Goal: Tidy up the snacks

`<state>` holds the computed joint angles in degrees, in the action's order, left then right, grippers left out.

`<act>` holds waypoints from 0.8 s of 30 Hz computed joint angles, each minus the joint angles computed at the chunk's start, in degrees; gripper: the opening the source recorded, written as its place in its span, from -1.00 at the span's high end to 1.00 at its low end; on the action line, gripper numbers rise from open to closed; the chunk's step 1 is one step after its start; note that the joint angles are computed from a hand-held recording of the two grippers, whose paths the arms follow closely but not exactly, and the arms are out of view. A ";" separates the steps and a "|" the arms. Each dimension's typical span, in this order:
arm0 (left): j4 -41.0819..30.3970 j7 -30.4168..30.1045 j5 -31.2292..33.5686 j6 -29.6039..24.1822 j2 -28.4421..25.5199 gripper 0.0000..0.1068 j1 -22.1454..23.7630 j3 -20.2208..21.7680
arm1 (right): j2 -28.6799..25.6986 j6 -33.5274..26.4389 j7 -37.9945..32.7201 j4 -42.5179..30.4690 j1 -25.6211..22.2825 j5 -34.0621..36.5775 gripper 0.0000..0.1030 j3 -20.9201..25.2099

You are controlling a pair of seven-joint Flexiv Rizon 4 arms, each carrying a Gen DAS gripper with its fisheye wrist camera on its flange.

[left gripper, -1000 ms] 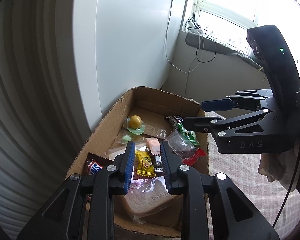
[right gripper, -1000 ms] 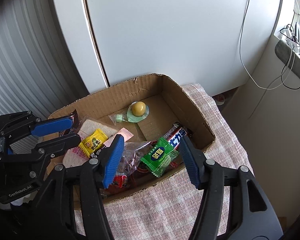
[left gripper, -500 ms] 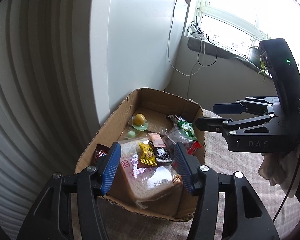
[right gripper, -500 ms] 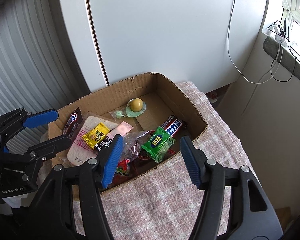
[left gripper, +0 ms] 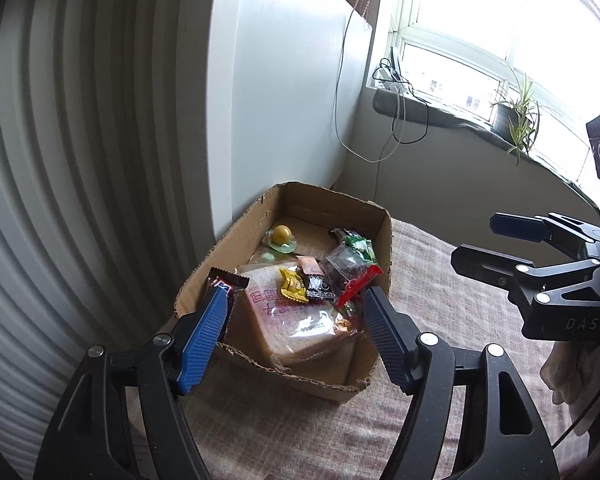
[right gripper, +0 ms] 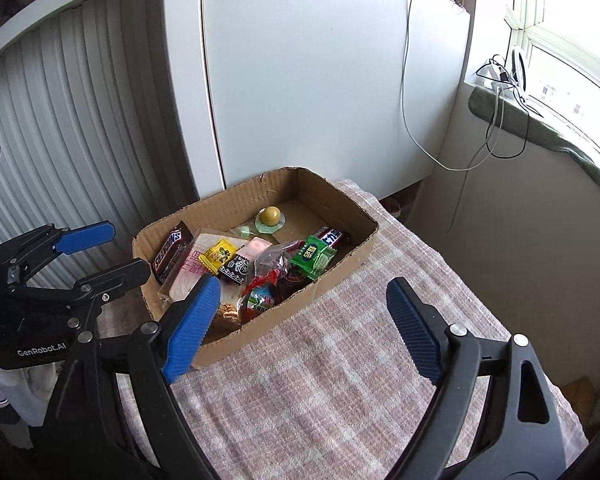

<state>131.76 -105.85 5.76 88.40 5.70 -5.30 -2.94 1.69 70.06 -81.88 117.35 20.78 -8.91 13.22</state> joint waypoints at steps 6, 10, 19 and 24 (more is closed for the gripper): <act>0.21 -9.82 10.33 -1.64 3.49 -0.49 4.65 -3.66 | 4.55 3.93 13.81 7.10 -3.20 -11.71 -0.70 0.81; 1.15 -11.20 10.86 -1.43 4.41 -0.50 4.50 -3.52 | 6.68 4.45 18.21 9.71 -4.21 -14.28 -0.70 1.26; 1.81 -14.23 12.55 -3.16 6.35 -0.50 5.76 -4.77 | 9.06 6.10 21.34 12.57 -4.89 -16.14 -0.70 1.71; 1.72 -15.27 13.60 -3.31 7.06 -0.50 6.47 -5.50 | 9.59 6.21 20.75 12.75 -4.38 -14.44 -0.70 1.50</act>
